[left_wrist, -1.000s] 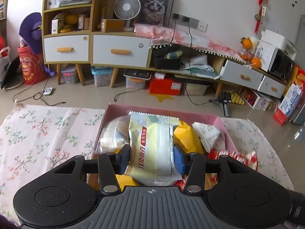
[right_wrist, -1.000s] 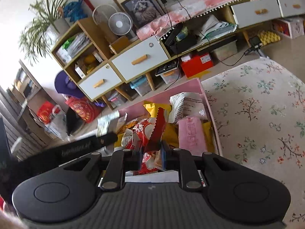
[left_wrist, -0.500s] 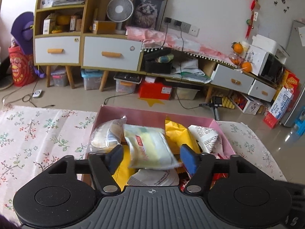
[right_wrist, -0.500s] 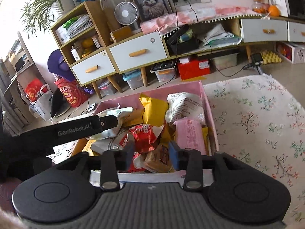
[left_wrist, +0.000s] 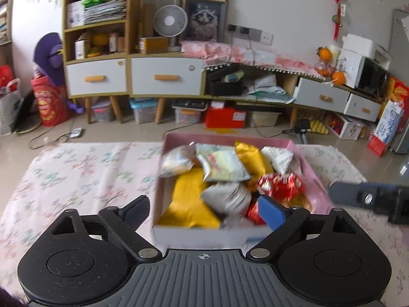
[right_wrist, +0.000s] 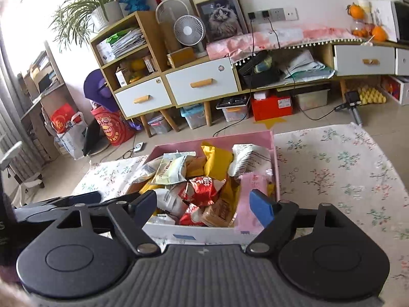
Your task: Organize snacks
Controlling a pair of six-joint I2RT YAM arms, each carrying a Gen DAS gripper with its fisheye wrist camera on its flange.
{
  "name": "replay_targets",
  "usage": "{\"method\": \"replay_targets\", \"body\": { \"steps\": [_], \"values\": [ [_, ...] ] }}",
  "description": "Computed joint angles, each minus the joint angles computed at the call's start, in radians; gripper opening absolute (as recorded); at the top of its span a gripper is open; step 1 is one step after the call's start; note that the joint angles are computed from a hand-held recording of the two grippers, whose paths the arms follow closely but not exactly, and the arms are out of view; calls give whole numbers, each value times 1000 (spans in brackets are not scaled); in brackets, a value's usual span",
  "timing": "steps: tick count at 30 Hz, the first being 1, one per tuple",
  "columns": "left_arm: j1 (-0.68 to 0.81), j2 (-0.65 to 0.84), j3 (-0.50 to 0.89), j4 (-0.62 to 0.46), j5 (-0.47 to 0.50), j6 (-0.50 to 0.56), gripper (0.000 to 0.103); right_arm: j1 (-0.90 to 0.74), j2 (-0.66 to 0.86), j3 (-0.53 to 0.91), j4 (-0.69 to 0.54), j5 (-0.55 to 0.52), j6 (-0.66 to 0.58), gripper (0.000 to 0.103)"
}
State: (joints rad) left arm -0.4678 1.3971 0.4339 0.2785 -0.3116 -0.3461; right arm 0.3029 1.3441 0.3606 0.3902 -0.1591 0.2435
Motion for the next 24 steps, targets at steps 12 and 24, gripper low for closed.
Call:
{"method": "replay_targets", "body": {
  "steps": [12,24],
  "values": [
    [-203,-309,-27,-493,-210,-226,101,108,-212,-17,-232,201,-11,96],
    [-398,-357,55,-844,-364,-486,102,182,-283,23,-451,298,144,102]
  ]
}}
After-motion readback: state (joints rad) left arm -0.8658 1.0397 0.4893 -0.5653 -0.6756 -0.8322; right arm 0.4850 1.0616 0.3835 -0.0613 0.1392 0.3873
